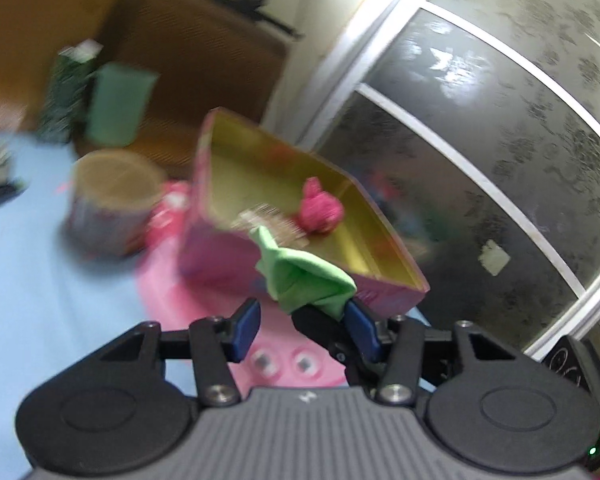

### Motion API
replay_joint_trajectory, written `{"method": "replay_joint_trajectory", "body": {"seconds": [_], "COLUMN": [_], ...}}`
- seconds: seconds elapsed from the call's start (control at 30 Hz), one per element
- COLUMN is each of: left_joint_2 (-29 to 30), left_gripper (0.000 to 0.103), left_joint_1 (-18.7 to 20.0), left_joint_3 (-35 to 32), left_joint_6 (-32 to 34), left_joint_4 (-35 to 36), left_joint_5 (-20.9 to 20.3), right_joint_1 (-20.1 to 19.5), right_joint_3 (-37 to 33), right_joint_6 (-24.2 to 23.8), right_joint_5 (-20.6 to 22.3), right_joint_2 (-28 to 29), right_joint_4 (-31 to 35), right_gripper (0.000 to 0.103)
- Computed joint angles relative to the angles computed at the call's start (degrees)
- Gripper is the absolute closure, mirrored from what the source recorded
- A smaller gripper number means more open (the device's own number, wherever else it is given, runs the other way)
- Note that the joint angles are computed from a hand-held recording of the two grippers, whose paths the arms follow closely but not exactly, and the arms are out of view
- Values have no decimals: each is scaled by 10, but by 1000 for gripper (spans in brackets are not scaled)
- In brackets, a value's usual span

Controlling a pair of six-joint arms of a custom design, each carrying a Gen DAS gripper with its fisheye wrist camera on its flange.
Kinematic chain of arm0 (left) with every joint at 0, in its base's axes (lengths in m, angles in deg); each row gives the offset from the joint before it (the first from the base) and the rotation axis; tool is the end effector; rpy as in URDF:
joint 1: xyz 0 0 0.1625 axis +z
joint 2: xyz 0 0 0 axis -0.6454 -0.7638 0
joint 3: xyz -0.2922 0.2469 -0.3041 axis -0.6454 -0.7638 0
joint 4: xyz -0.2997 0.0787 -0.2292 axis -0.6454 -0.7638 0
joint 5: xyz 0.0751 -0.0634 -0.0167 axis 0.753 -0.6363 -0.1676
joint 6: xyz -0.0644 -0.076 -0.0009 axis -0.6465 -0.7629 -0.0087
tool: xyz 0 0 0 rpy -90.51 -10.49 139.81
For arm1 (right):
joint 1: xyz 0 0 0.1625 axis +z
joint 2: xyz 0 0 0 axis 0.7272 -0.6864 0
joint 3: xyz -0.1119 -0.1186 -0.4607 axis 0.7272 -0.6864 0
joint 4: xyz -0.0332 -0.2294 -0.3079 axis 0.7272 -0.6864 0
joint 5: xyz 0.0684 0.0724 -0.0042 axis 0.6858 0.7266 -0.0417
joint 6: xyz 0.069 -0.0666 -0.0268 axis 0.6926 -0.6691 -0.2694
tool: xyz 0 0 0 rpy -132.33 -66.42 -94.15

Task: Organize soft objects
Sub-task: 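Drop the green cloth into the pink tin by opening the right tool, then grasp the green Virjoy tissue pack with the right tool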

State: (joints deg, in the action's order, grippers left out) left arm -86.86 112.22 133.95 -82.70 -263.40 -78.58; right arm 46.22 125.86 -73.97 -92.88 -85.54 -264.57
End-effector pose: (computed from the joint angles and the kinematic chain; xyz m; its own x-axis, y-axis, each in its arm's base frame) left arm -0.0038 -0.5103 0.1708 -0.9462 0.2341 -0.2235 0.3230 0.6390 -0.6981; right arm 0.1831 -0.5479 -0.0623 -0.5455 -0.6761 0.4953 -0.7980 0.2383 -0.5536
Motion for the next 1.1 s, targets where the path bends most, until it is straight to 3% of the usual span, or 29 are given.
{"method": "replay_joint_trajectory", "body": {"seconds": [0.1, 0.23, 0.27, 0.33, 0.37, 0.4, 0.43, 0.5, 0.73, 0.93, 1.1], "left_joint_2": [15, 44, 49, 56, 58, 64, 66, 69, 65, 67, 79], "left_gripper": [56, 50, 50, 47, 46, 44, 43, 42, 41, 37, 37], "left_joint_1": [-23, -47, -48, -49, -49, -50, -50, -51, -28, -8, -1], "left_joint_3": [-34, -75, -81, -84, -82, -79, -73, -58, 11, 82, 152], "left_joint_6": [23, 37, 34, 27, 26, 25, 30, 39, 34, 42, 68], "left_joint_4": [26, 35, 34, 26, 19, -2, -15, -43, -133, -223, -346], "left_joint_5": [10, 49, 56, 66, 72, 83, 97, 124, 172, 200, 241], "right_joint_1": [-10, -16, -16, -15, -13, -15, -18, -27, -37, -22, 5], "right_joint_3": [-17, -65, -81, -116, -125, -134, -138, -133, -103, -69, -60], "right_joint_6": [31, 61, 65, 70, 75, 86, 100, 125, 157, 107, 55], "right_joint_5": [-1, -33, -51, -97, -125, -142, -148, -140, -92, -29, -10], "right_joint_2": [1, -1, 0, -1, -3, -3, -3, -5, 3, 12, 10], "right_joint_4": [-46, -54, -52, -20, -5, 3, 4, -9, -68, -65, 36], "right_gripper": [94, 94, 89, 71, 51, 43, 41, 35, 34, 34, 36]}}
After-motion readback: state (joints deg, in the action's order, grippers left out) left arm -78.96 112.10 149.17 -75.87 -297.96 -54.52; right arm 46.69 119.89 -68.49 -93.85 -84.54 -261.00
